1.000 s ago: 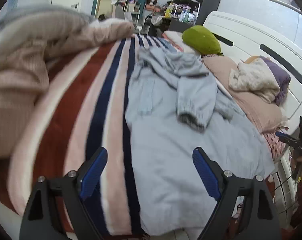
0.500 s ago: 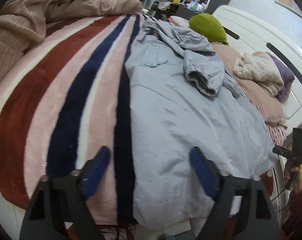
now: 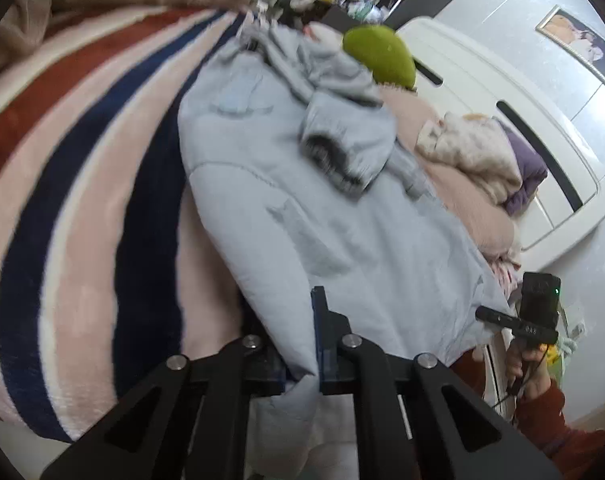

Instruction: Fold large clothes

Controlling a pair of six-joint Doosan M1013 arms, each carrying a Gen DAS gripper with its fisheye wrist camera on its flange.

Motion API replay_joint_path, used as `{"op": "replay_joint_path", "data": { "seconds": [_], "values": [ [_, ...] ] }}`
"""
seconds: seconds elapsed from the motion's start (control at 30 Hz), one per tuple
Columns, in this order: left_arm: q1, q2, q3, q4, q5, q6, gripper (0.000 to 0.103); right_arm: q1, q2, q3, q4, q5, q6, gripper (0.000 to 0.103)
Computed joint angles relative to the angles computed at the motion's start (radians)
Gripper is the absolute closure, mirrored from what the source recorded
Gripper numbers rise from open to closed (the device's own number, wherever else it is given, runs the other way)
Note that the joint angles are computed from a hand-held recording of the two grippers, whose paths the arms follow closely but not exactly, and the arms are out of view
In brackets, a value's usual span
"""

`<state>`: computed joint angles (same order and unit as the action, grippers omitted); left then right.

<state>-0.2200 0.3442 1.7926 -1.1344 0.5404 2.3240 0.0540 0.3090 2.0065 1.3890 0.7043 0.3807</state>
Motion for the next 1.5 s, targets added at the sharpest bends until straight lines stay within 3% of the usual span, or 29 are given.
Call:
{"op": "replay_joint_path", "data": {
  "seconds": [0.17, 0.43, 0.73, 1.03, 1.1, 1.27, 1.5],
  "values": [
    [-0.016, -0.05, 0.007, -0.172, -0.037, 0.174, 0.101, 0.01, -0.069, 0.021, 0.208, 0.024, -0.198, 0.1],
    [-0.033, -0.118, -0.01, -0.355, -0.096, 0.377, 0.101, 0.019, -0.156, 0.023, 0.376, 0.045, -0.352, 0.101],
    [-0.03, -0.233, 0.058, -0.586, -0.116, 0.66, 0.101, 0.003, -0.245, 0.049, 0.415, 0.092, -0.421, 0.101],
    [-0.017, -0.391, 0.161, -0.739, -0.101, 0.828, 0.101, 0.038, -0.408, 0.095, 0.384, 0.024, -0.44, 0.101],
    [-0.016, -0.411, 0.163, -0.75, -0.136, 0.856, 0.101, 0.044, -0.425, 0.082, 0.361, 0.002, -0.435, 0.102],
    [0.011, -0.384, 0.101, -0.593, -0.214, 0.702, 0.101, 0.054, -0.392, 0.004, 0.287, -0.082, -0.382, 0.102],
    [0.055, -0.199, -0.131, -0.037, -0.22, 0.146, 0.1, 0.051, -0.218, -0.202, 0.1, -0.188, -0.174, 0.102]
  ]
}}
